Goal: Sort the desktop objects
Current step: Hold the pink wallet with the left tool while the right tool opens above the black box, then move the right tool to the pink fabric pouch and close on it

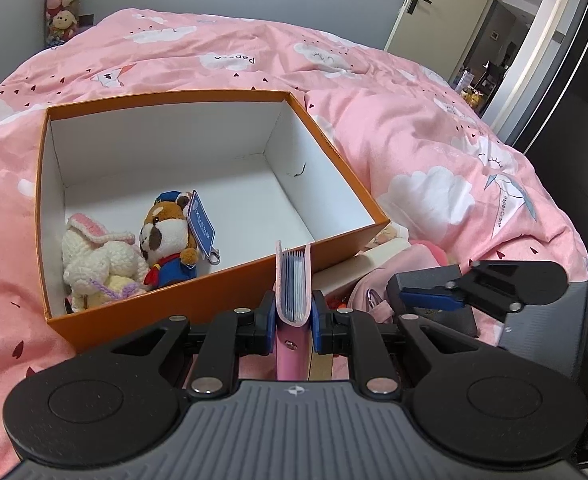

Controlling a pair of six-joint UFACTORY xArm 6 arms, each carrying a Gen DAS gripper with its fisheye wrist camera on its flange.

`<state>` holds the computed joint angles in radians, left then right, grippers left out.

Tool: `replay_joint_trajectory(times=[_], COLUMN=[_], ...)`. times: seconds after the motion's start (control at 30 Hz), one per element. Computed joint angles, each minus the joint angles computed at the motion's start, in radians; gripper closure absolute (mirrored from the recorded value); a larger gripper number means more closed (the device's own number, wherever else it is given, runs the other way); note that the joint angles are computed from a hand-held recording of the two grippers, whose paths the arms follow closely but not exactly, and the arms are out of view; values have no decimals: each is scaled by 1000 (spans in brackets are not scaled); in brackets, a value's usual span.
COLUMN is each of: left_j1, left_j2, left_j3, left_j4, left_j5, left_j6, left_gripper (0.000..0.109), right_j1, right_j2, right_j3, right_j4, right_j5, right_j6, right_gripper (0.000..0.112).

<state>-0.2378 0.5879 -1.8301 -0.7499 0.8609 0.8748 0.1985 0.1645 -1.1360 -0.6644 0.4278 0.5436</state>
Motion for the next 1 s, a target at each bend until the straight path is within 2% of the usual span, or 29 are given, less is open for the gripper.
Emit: replay_joint_trajectory(times=[0.1,0.17,0.27,0.4,0.47,0.5,0.57,0.73,0.77,0.87,1.0], left_j1=[1,2,2,2,1,1,2,4,4,4,0], left_j2=[2,2,2,2,1,1,1,2,1,-9,-22], left_j3=[-2,-3,-4,-3,-2,-2,-2,-2,1,15,31], left_j4=[1,1,2,1,1,1,1,-4,-8,-30,-46], left_j5=[0,1,1,1,0,0,-1,-8,-13,-31,-50], left_j6=[-4,-5,-5,-5,-6,-6,-6,-2,0,18,36], left_gripper=[90,90,90,90,90,90,90,90,90,90,90], right_j1=[10,17,28,52,56,54,47,28,21,-10,-41], right_j2=[36,59,86,112,119,120,114,61,43,-14,-64], right_j3=[-44,-70,-97,-126,-128,-125,-115,-65,-50,-6,28], right_j4=[-28,4,26,-174,-217,-210,-178,-169,-168,-100,-73], right_j5=[35,60,103,205,231,228,205,134,108,31,-31], right_j6=[6,-33,-77,48,65,61,40,74,87,103,150], right_gripper=[63,72,72,63,61,61,73,80,104,103,103])
